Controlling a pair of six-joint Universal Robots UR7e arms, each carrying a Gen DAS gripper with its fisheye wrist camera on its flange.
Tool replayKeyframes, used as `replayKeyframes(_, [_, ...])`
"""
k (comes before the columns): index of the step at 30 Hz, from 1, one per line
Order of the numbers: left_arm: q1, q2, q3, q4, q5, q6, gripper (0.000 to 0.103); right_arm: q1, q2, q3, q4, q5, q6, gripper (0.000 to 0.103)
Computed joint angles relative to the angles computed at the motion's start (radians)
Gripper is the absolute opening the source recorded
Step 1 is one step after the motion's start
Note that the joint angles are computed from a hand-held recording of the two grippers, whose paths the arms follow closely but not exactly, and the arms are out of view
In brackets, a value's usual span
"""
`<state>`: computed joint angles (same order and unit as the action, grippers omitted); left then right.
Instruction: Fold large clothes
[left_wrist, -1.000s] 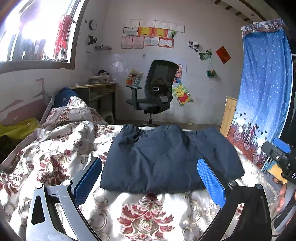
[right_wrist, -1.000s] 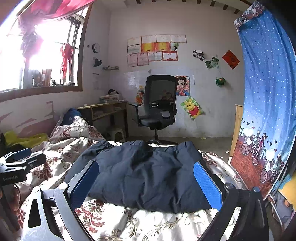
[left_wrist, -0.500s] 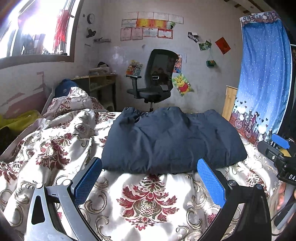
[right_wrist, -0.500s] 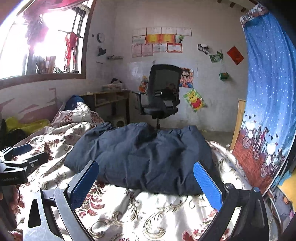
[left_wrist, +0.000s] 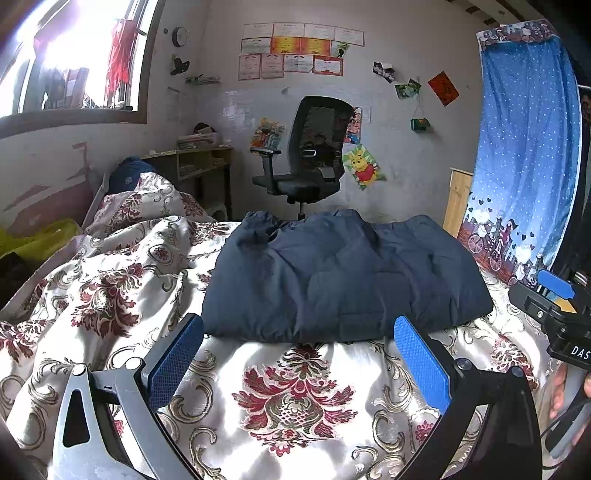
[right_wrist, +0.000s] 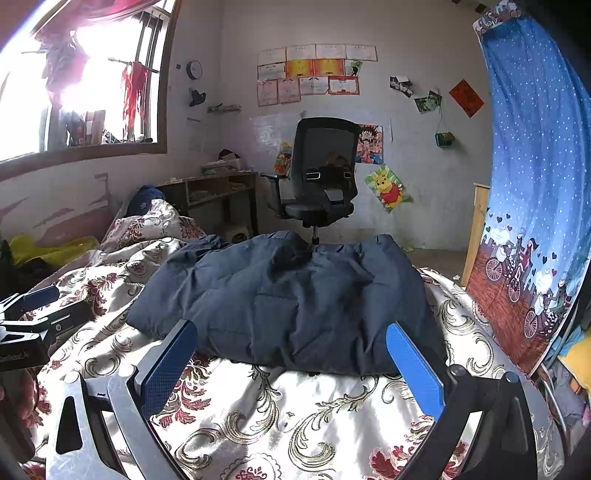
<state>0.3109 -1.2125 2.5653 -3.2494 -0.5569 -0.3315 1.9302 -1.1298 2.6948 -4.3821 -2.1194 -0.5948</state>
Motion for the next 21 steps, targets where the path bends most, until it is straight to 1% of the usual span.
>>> replayKeyframes(21, [0.007,-0.014,0.001,0.012,-0.008,-0.004,0.101,-0.007,-0.012,0.004,0.007,0.008,-0.002,0.103])
